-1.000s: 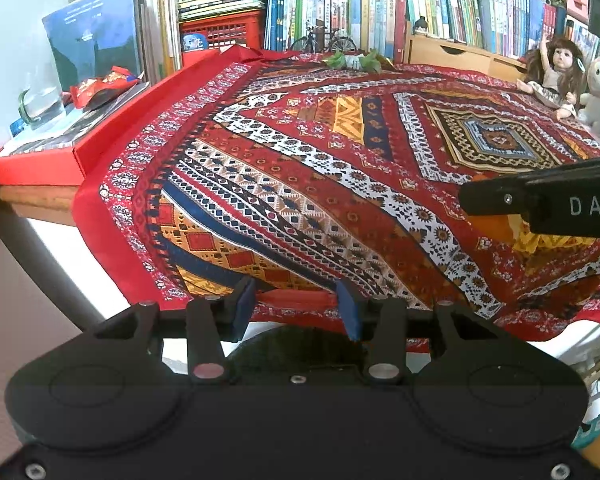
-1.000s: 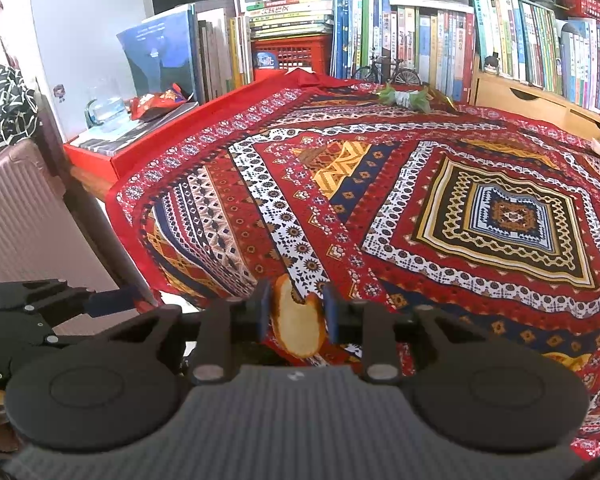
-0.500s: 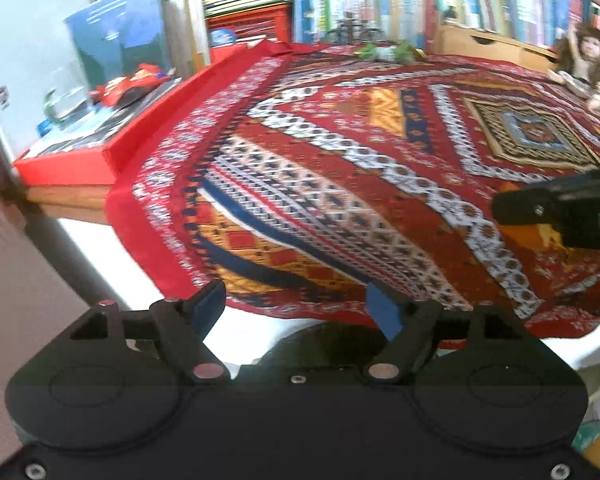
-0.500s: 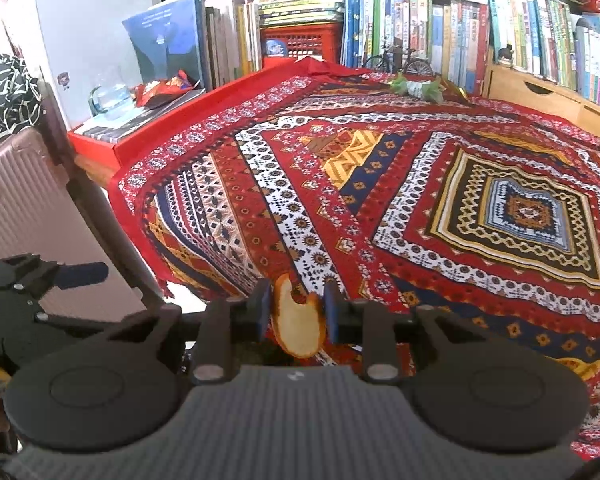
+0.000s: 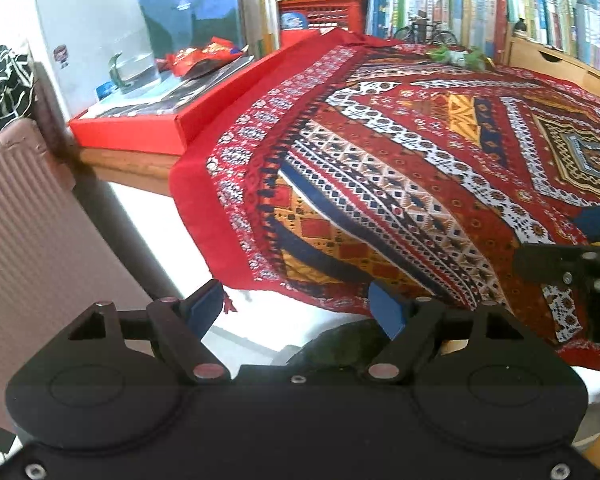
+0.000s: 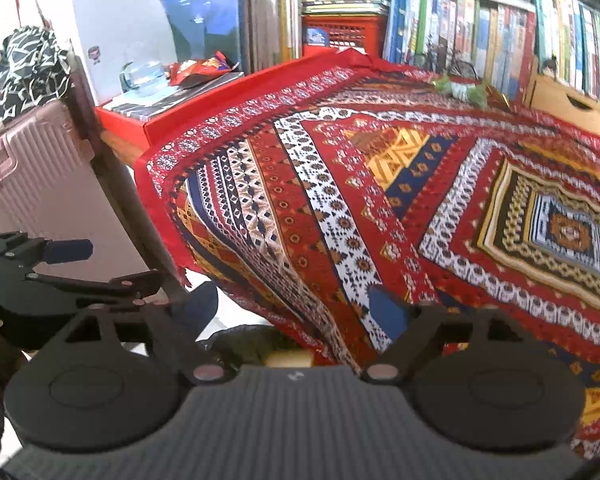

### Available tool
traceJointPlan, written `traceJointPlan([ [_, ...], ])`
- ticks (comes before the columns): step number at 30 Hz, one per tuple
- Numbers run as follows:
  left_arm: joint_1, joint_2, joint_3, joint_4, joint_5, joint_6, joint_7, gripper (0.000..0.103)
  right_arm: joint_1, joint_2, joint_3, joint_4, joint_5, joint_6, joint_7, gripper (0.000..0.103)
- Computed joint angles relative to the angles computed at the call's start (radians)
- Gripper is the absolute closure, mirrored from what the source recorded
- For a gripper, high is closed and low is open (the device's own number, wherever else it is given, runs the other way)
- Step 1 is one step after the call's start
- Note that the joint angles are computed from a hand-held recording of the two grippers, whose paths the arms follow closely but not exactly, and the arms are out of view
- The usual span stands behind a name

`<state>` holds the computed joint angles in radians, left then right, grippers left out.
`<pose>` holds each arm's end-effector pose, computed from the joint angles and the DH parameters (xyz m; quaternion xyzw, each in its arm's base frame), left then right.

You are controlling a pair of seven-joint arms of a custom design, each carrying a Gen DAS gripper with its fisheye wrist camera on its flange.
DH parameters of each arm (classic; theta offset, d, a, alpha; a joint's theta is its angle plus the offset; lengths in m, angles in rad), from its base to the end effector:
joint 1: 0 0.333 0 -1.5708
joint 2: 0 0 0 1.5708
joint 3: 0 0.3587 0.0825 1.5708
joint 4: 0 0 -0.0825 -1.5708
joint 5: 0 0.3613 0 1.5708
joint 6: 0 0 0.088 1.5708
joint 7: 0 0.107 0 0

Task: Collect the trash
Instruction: 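Open the right tool over the black bag to drop the orange, then move both tools back over the blanket toward the remaining wrappers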

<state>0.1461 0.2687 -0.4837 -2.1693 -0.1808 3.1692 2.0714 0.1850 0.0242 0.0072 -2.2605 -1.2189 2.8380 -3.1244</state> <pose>0.5824 -0.1649 0.4281 -0.4363 0.8182 -0.3011 0.2224 0.5080 0.1486 0.4448 -0.5458 0.7440 -0.2886 0.2556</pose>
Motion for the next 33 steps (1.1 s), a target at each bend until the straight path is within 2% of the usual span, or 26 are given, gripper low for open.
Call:
traceJointPlan([
  [2, -0.013, -0.002, 0.013, 0.000, 0.003, 0.007, -0.012, 0.024, 0.003, 0.006, 0.002, 0.007, 0.024, -0.011, -0.038, 0.010],
  [4, -0.010, -0.002, 0.010, 0.004, 0.007, 0.008, -0.015, 0.021, 0.007, 0.007, 0.002, 0.012, 0.021, -0.025, -0.038, 0.000],
  [9, -0.034, -0.005, 0.037, 0.006, 0.034, 0.029, -0.043, 0.006, 0.008, 0.000, 0.002, 0.010, -0.004, -0.034, -0.010, 0.000],
  [13, 0.010, -0.003, -0.011, 0.010, 0.031, 0.016, -0.048, 0.003, 0.008, -0.007, 0.005, 0.004, 0.004, -0.052, -0.006, 0.000],
  [18, 0.021, -0.007, -0.024, 0.007, 0.026, 0.015, -0.043, 0.000, 0.005, -0.021, 0.010, -0.012, 0.005, -0.068, 0.018, 0.000],
  [24, 0.071, -0.007, -0.083, 0.009, 0.003, 0.007, -0.002, 0.000, -0.006, -0.036, 0.013, -0.021, 0.005, -0.078, 0.052, 0.000],
  [30, 0.084, -0.006, -0.106, 0.031, -0.033, -0.004, 0.025, 0.000, -0.014, -0.045, 0.016, -0.022, 0.011, -0.091, 0.050, 0.000],
  [33, 0.132, 0.002, -0.172, 0.056, -0.083, -0.020, 0.071, 0.000, -0.023, -0.051, 0.014, -0.019, 0.000, -0.090, 0.051, 0.000],
])
